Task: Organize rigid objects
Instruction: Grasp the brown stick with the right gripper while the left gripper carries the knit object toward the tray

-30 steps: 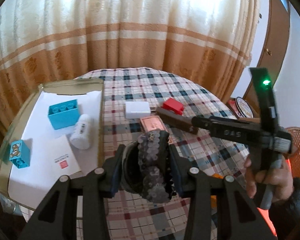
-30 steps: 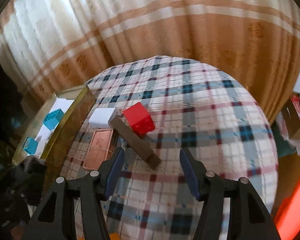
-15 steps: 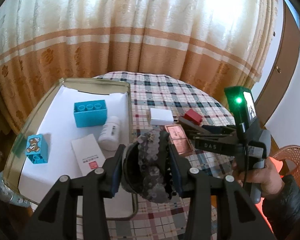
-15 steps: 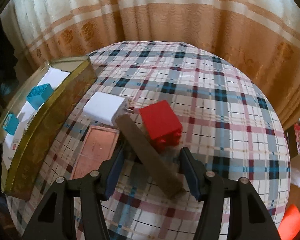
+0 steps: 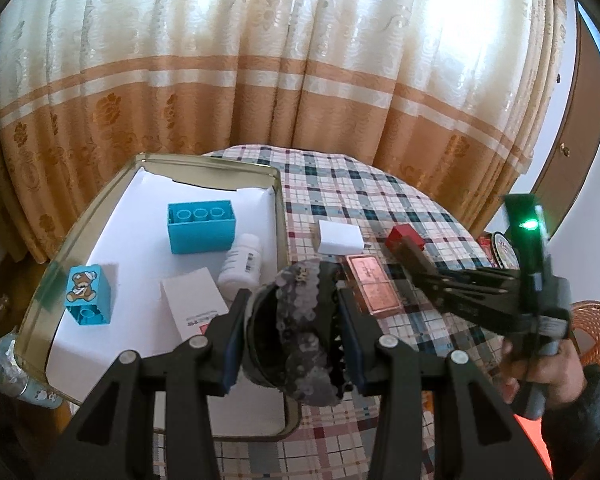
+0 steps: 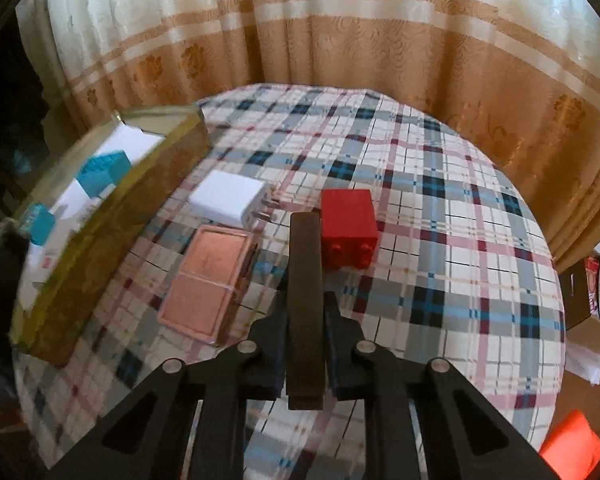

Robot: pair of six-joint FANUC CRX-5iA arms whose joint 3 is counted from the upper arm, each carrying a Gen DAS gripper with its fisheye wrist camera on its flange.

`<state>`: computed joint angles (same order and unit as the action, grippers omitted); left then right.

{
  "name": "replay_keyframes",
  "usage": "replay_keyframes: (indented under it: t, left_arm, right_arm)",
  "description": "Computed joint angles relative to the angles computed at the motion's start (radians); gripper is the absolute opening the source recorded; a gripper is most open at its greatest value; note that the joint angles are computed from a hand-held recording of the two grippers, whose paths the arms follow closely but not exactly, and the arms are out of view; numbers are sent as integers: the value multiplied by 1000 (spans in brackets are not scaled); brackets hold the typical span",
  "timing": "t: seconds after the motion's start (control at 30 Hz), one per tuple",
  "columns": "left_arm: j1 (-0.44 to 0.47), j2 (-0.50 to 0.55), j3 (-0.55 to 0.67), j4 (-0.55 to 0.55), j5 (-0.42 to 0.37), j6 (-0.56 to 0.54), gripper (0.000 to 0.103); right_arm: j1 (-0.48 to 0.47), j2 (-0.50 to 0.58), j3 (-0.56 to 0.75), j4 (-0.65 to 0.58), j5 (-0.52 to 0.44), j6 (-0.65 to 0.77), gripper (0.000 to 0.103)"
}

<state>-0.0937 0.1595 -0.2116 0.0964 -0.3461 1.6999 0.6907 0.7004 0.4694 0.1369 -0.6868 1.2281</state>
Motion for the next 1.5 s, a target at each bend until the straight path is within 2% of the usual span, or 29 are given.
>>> replay_keyframes:
  t: [0.27, 0.6, 0.73, 0.8, 0.87, 0.97, 1.1, 1.27, 1.4, 1.5]
  left_arm:
    - [18, -18, -8, -35, 5, 44, 42]
    - [60, -56, -12, -164, -6, 185, 42]
    - [75, -62, -2, -230, -29, 257, 42]
    - [78, -66, 6, -280, -45, 305, 42]
    - [90, -73, -10, -266, -37, 296, 42]
    - [109, -83, -34, -242, -23, 279, 42]
    - [128, -88, -61, -193, 0, 246, 42]
    - [127, -84, -69, -156, 11, 206, 42]
    - [126, -88, -73, -145, 15, 194, 42]
    - [127, -88, -75, -139, 15, 188, 42]
  right_arm:
    - [-5, -91, -28, -222, 63, 108, 17]
    - [49, -121, 11, -346, 104, 187, 18]
    - [84, -91, 48, -282, 106, 156, 17]
    - [90, -59, 103, -307, 71, 176, 14]
    - [94, -44, 127, -320, 54, 188, 14]
    - [118, -52, 79, -211, 97, 126, 14]
    - [120, -51, 20, -94, 84, -51, 14]
    - [81, -7, 78, -293, 23, 12, 14]
    - [93, 36, 116, -271, 7, -13, 15]
    - [118, 44, 100, -148, 20, -102, 15]
